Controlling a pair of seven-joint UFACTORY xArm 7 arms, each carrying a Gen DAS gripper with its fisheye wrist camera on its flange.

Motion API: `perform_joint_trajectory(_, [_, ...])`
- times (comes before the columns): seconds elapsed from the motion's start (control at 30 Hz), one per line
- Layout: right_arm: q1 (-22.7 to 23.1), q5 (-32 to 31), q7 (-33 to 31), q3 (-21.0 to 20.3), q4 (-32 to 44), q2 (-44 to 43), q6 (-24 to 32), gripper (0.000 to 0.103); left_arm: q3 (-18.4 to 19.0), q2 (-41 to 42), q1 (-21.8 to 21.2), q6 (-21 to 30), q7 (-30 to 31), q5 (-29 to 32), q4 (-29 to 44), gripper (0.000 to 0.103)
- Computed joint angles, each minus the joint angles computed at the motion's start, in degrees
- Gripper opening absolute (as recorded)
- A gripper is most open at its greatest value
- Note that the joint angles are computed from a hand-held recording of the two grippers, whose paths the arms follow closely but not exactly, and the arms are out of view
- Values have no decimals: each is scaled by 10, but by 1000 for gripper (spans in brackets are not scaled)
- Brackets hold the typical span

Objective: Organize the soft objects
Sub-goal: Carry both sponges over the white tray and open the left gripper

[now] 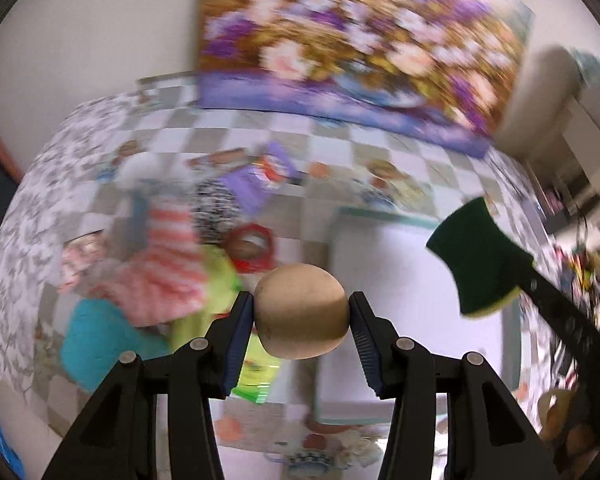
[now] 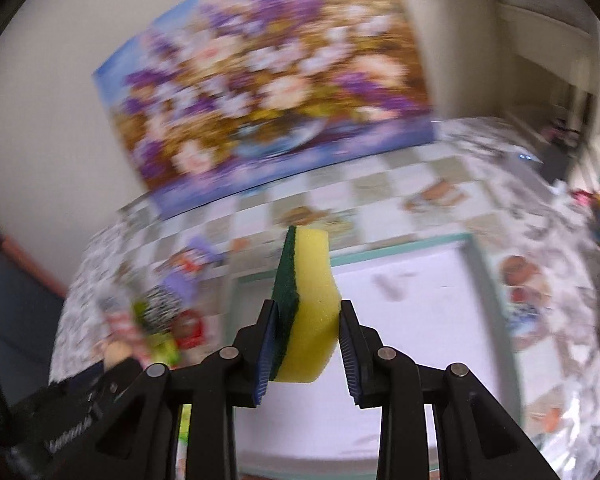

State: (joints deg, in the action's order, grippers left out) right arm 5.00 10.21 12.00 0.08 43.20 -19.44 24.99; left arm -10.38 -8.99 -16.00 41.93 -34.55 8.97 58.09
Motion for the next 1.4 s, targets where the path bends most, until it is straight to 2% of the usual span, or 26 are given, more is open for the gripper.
perform_joint_trajectory(0.2, [-54, -41, 30, -10, -11, -4, 14, 32, -15, 64, -34, -3, 24, -13, 40, 51])
perform_joint_trajectory(0.33, [-98, -113, 62, 5, -9, 4, 20, 32, -15, 102, -52, -13, 35, -18, 59, 51])
perform_joint_trajectory(0.47, [-109, -129, 63, -9, -9, 17, 21, 32, -9, 137, -64, -26, 40, -22, 75, 51])
perform_joint_trajectory(0.6, [-127, -181, 86, 6, -4, 34, 19, 32, 0, 166, -74, -32, 25, -5, 88, 51])
perform_joint_trajectory(0.8, [-133, -254, 117, 23, 6, 55, 20, 32, 9, 191, -77, -56, 21, -5, 95, 51])
perform_joint_trajectory(1.03, [-125, -332, 152, 35, 16, 63, 35, 32, 13, 216, -75, -51, 28, -22, 111, 52])
perform_joint_trajectory(1.1, [-122, -346, 163, 38, 18, 66, 39, 34, 14, 217, -75, -49, 29, -25, 111, 59])
perform_joint_trajectory(1.13, [-119, -350, 164, 38, 19, 68, 40, 34, 14, 217, -75, -46, 29, -27, 112, 71])
perform_joint_trajectory(1.17, [-113, -350, 160, 37, 19, 70, 41, 34, 14, 216, -74, -45, 31, -32, 111, 76])
perform_joint_trajectory(1.27, [-100, -351, 153, 37, 21, 77, 48, 34, 12, 211, -67, -50, 42, -51, 106, 77])
perform_joint_trajectory(1.4, [-77, -303, 119, 26, 19, 82, 41, 37, 14, 204, -65, -44, 43, -54, 105, 77])
